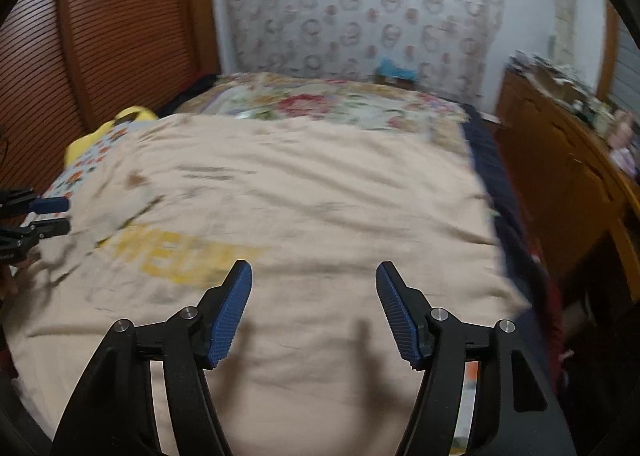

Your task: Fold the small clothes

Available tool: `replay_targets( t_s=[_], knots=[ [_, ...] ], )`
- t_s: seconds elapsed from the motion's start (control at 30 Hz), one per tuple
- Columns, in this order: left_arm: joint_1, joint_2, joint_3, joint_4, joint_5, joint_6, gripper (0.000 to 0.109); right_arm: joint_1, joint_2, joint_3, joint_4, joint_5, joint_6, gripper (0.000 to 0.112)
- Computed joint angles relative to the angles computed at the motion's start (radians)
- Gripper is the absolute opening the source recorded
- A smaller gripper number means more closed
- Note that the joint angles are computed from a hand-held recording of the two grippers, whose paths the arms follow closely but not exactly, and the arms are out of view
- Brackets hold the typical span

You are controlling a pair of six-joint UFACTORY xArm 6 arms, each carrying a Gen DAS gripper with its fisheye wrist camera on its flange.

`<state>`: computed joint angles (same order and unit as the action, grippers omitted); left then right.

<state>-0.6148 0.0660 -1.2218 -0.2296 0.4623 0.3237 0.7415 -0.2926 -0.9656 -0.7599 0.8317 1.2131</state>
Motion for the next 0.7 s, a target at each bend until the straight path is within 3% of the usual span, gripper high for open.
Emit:
replay_targets(
  t_s=[0.27,0.53,0.7],
  knots=[
    [0.003,0.136,-0.163,0.060,0.062,-0.064,0.041,-0.163,-0.238,0.195,0.087,0.039,-0.057,0.064],
    [0.000,0.209,-0.247,0.083,0.100,-0.096,0.042,-0.308,-0.292,0.298,0.275,-0.098,-0.194,0.053],
    [-0.005,0.210,-0.233,0.109,0.065,-0.122,0.043,-0.360,-0.324,0.368,0.414,-0.215,-0.268,0.045]
  ],
)
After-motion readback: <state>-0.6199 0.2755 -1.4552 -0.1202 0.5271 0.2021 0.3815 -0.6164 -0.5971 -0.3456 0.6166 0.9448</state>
